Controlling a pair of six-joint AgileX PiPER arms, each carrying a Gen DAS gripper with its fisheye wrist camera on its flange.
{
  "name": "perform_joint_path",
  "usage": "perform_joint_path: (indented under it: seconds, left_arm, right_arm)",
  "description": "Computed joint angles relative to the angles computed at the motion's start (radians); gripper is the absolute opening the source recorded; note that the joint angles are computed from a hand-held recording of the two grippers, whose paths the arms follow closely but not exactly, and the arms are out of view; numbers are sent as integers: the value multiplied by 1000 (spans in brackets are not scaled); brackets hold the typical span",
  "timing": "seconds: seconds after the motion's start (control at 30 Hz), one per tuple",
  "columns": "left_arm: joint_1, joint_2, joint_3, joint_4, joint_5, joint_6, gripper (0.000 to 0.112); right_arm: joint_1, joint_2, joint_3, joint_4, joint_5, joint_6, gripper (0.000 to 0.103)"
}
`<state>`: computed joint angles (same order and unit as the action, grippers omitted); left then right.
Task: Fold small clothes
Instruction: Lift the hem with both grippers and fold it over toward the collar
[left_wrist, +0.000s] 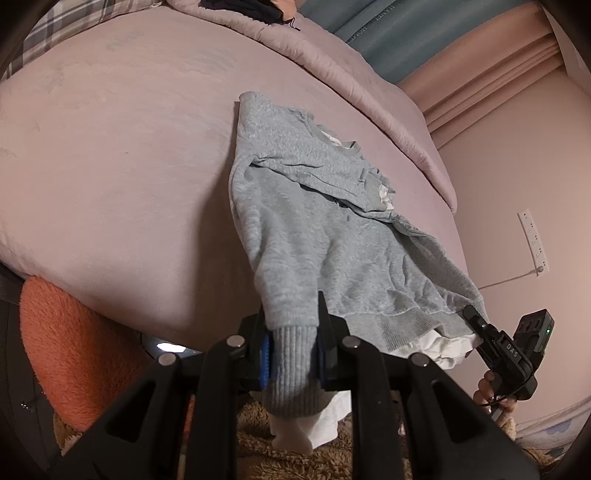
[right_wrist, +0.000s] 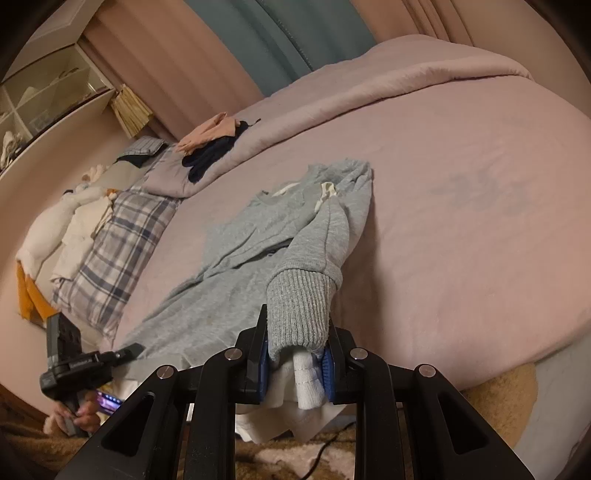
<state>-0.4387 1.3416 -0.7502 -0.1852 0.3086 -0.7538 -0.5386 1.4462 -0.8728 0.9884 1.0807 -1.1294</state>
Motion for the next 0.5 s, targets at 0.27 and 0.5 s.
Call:
perform_joint_path:
  seconds: [0.27,0.5]
  left_arm:
    - [18,21,-14,-33,2,53,17]
    - [35,34,-30,-72,8,106,17]
  right_arm:
    - [-1,3,-2,7,-5,-5,24]
    - [14,8,-3,9,-22,8,24]
